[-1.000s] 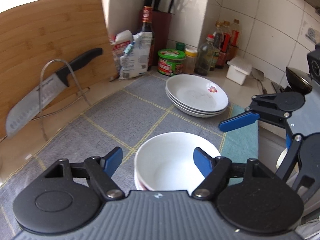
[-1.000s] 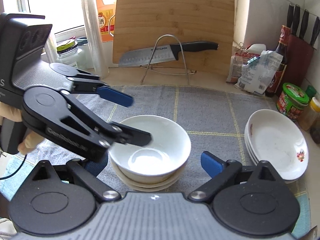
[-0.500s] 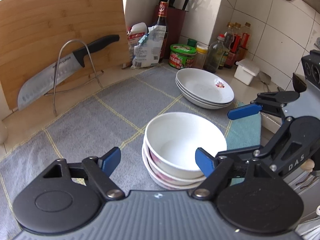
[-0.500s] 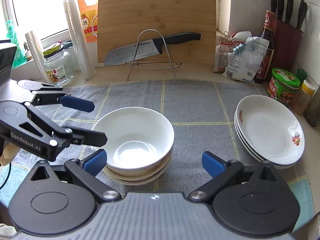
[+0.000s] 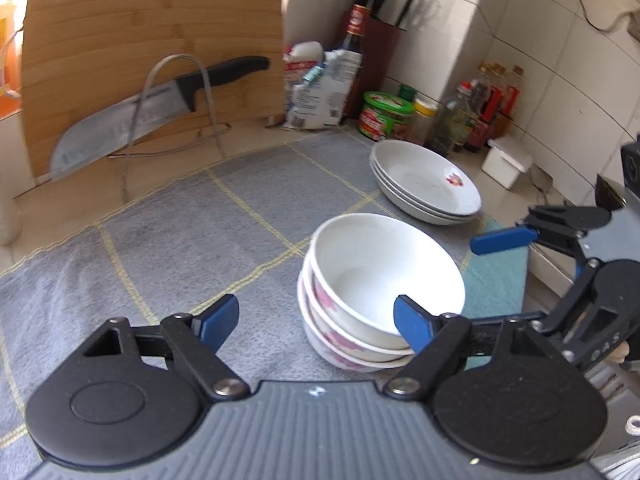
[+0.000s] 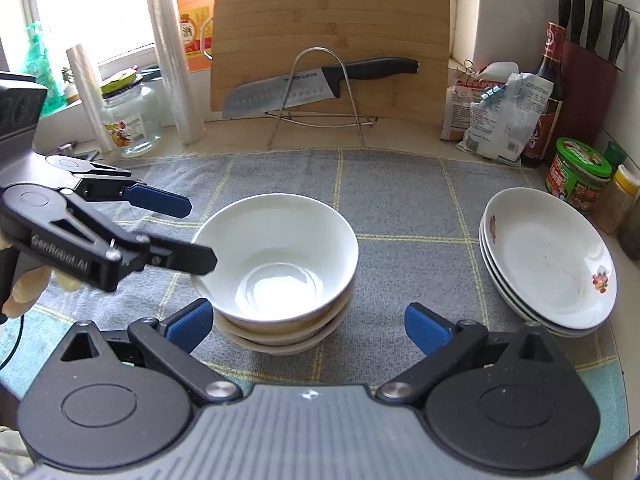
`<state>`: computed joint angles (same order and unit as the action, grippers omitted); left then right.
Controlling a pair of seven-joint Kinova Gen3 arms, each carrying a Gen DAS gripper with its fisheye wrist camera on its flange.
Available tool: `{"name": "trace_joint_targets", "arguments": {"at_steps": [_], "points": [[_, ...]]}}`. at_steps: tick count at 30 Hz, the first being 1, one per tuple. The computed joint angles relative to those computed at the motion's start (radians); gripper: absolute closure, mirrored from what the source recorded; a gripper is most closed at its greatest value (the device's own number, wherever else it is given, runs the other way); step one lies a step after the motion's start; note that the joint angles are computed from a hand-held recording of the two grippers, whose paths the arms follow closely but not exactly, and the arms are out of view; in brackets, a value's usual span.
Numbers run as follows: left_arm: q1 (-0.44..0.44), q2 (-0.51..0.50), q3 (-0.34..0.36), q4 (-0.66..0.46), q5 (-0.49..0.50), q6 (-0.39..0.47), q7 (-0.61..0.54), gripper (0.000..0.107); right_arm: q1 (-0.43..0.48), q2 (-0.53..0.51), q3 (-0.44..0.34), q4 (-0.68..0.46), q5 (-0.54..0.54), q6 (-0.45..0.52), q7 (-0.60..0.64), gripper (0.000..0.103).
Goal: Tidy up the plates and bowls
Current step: 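Lower the held bowl into the nested bowls and open the left gripper, then grasp the stacked bowls' rim with the left gripper while the right gripper grasps the opposite rim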
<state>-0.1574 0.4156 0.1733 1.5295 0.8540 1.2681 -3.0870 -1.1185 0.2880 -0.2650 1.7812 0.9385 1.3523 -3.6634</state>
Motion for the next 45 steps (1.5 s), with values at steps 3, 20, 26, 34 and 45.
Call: {"name": "trace_joint_targets", "arguments": {"at_steps": [3, 20, 26, 34, 45], "points": [[-0.031, -0.013, -0.003, 0.015, 0.035, 0.009, -0.029, 0.022, 0.0, -0.024, -0.011, 0.037, 0.01, -0.03, -0.004, 0.0], [0.037, -0.176, -0.072, 0.311, 0.025, -0.247, -0.09, 0.008, 0.191, -0.095, -0.005, 0.275, 0.002, -0.426, 0.217, 0.0], [0.078, -0.181, -0.052, 0.367, 0.011, -0.375, -0.127, 0.008, 0.214, -0.066, 0.015, 0.263, 0.008, -0.455, 0.31, 0.0], [0.079, -0.119, -0.01, 0.336, -0.001, -0.374, -0.237, 0.008, 0.227, -0.058, 0.033, 0.229, -0.042, -0.448, 0.387, 0.0], [0.064, -0.036, 0.026, 0.262, -0.008, -0.307, -0.352, 0.005, 0.243, -0.062, 0.044, 0.211, -0.092, -0.461, 0.461, 0.0]]}}
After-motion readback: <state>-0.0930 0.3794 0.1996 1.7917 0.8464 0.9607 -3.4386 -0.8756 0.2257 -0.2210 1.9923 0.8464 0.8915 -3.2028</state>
